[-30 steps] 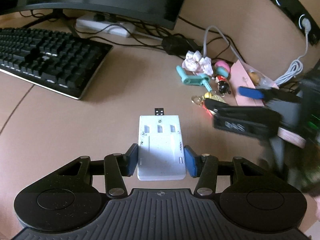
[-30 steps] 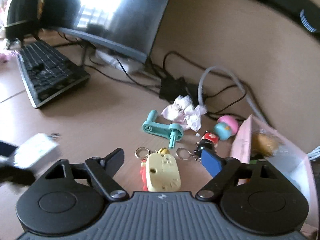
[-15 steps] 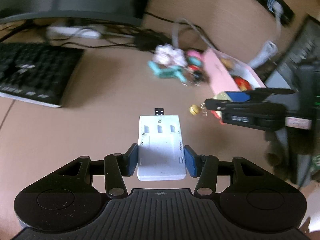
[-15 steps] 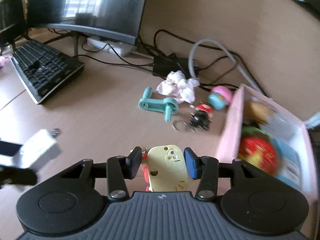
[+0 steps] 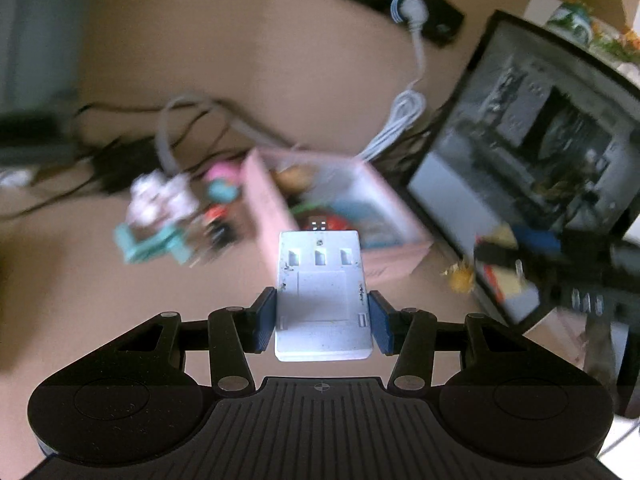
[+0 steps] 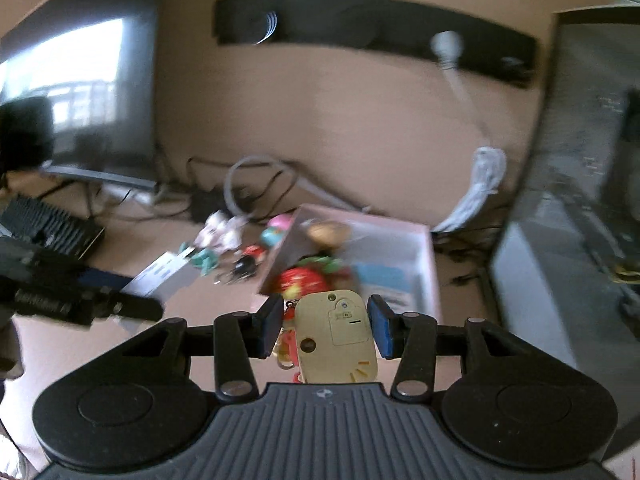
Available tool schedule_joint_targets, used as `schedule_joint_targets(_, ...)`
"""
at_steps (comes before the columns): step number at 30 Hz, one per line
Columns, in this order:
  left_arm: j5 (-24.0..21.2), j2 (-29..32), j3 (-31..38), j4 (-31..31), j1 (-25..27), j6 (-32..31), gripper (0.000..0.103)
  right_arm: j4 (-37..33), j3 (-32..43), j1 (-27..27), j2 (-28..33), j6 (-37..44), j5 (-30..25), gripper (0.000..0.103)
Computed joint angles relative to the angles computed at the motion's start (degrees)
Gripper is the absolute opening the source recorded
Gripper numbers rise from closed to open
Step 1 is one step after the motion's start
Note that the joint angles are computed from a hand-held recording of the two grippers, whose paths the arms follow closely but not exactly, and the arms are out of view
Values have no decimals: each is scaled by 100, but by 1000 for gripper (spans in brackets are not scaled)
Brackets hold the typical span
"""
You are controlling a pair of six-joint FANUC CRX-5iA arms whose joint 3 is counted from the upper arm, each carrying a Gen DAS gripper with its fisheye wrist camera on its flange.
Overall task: Organize objects
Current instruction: 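Drop the adapter into the pink box with the left tool while the right tool drops the yellow keychain in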
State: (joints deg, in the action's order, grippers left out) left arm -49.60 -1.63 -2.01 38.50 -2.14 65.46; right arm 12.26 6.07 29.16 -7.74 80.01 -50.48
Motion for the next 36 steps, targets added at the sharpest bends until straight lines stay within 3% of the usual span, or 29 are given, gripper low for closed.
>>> schedule_joint_targets(5, 324, 825, 1019, -52, -372, 180, 53, 367, -480, -217, -314, -333, 372, 46)
schedule_joint_targets(12, 497, 2242, 2732, -832, -829, 1742, 53, -36, -576, -669, -311, -366, 364, 46)
schedule_joint_targets(14, 294, 2625, 3231, -1237, -919, 2380, 53, -138, -581, -780, -282, -358, 337, 46)
schedule_joint_targets(15, 11, 2785, 3547, -1752, -988, 3025, 52, -157, -584, -816, -267, -346, 316, 46)
schedule_joint_targets(17, -462, 2932, 3895, -2420, -1100, 3674, 52, -221, -588, -897, -253, -285, 282, 46)
schedule_joint_targets(19, -566, 2873, 3779, -2509, -1111, 3694, 52, -323, -553, -990, -217, -210, 263, 46)
schedule_joint_targets(23, 145, 2269, 2852, -2132, -1004, 3453, 52, -648, -253, -1155, -61, -20, 219, 46)
schedule_joint_targets(26, 516, 1751, 2149, -1636, -850, 2882, 52, -1194, 345, -1347, 252, 323, 142, 46)
schedule_joint_targets(32, 474, 963, 1270, -1425, -559, 2461, 52, -1479, 1532, -1263, 1111, 454, 425, 46)
schedule_joint_targets(36, 310, 568, 817, -1612, -228, 2898, 52, -816, 2174, -977, 1908, -22, 712, 47)
